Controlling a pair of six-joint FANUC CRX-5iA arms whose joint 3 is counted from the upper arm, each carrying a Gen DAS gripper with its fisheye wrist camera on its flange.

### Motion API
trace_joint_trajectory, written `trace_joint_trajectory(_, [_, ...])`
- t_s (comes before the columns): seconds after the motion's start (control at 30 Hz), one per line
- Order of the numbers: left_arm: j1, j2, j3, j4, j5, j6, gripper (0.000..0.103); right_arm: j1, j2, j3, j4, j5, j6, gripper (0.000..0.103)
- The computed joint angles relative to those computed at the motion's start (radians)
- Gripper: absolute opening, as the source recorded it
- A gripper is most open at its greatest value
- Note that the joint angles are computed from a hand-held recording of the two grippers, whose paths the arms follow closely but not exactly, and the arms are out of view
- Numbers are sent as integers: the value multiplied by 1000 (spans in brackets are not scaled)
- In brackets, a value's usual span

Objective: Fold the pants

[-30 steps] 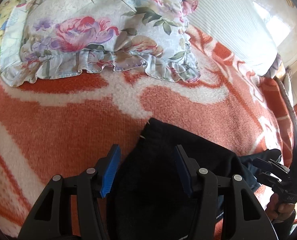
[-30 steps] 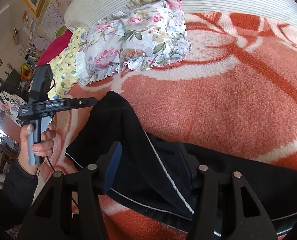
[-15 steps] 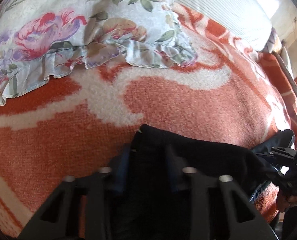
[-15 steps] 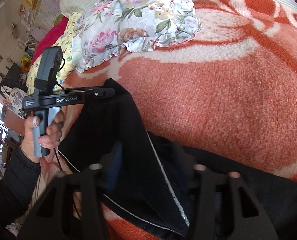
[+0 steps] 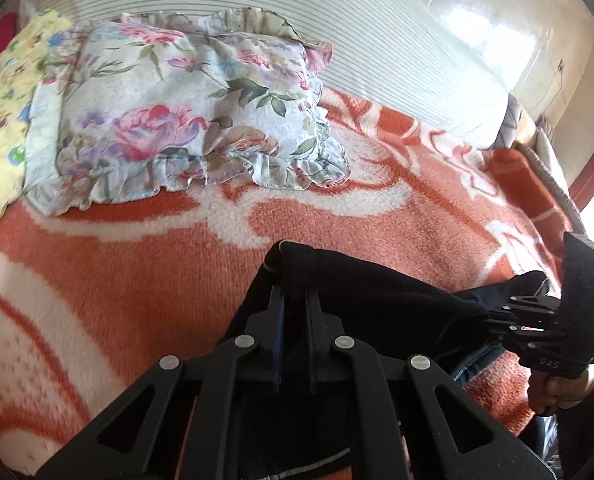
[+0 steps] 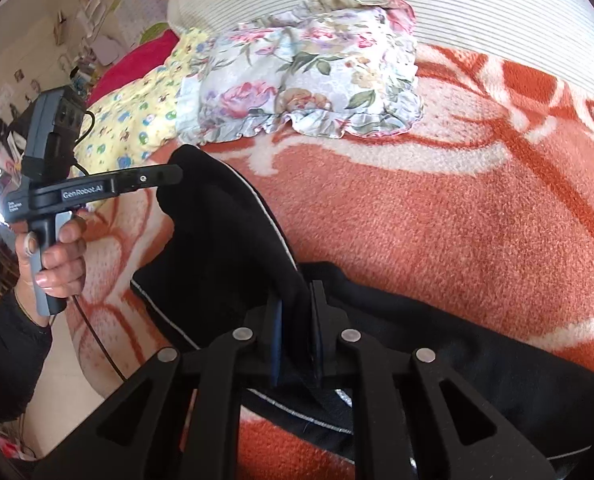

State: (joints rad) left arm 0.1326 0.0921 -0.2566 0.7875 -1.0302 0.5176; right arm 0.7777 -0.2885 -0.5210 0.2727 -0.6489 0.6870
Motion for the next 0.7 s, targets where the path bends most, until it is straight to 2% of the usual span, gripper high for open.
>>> trace_joint_trajectory(0.23, [63,-90,-134,33,-22,-59,8,86,-43,-69,56,-4,-54,13])
trace_joint_trajectory(0.37, [101,-119,-186,3,-33,-50,8,104,-33,-66,0,-19,-30,14])
trace_joint_trajectory(0.57, [158,-156,-254,-3,-52,-70,9,133,-33,-69,-28,-34,-36,24])
trace_joint_trajectory(0.7, [185,-189,-273,-5,-68,-53,10,135,-62,-68,-80,-21,-5,41])
